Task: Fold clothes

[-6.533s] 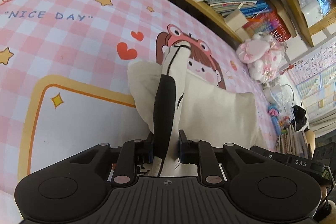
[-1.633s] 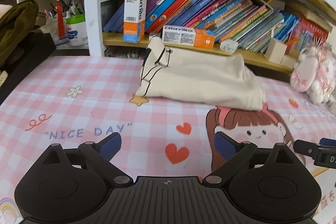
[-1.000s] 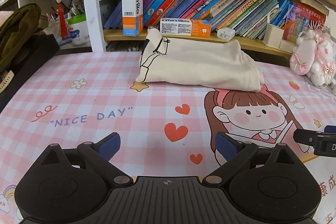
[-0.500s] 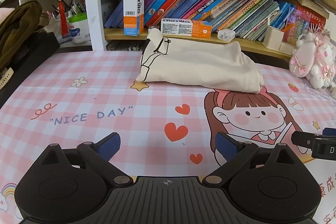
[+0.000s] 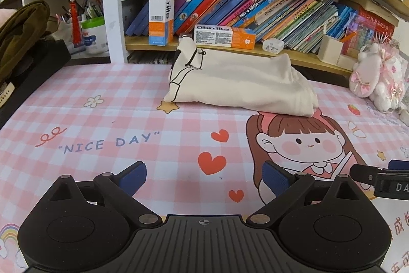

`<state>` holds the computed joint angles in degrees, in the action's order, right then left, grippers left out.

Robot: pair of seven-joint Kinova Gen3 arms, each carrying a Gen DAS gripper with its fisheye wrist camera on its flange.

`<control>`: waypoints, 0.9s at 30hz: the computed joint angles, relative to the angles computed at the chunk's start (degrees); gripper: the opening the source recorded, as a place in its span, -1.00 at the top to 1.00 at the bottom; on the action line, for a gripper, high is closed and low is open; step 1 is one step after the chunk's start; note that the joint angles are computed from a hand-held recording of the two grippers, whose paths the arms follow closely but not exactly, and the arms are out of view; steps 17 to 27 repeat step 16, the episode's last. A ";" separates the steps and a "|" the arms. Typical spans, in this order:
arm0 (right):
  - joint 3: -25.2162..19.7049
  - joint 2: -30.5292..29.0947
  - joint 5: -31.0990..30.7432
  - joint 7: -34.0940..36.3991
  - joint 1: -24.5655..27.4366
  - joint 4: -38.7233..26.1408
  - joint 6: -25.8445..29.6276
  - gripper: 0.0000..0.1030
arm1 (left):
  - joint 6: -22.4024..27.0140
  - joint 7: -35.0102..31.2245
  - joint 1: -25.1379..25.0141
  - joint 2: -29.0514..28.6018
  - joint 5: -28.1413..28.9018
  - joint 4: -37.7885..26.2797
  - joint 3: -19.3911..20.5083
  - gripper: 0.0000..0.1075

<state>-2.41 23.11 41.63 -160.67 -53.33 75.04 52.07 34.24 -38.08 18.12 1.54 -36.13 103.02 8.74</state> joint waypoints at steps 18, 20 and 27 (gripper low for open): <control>0.03 0.21 -0.85 0.37 0.29 -0.31 0.27 -0.96 | 1.07 4.33 0.50 0.18 -2.27 -0.10 0.22 -0.92; 0.03 0.21 -0.85 0.37 0.29 -0.31 0.27 -0.96 | 1.07 4.33 0.50 0.18 -2.27 -0.10 0.22 -0.92; 0.03 0.21 -0.85 0.37 0.29 -0.31 0.27 -0.96 | 1.07 4.33 0.50 0.18 -2.27 -0.10 0.22 -0.92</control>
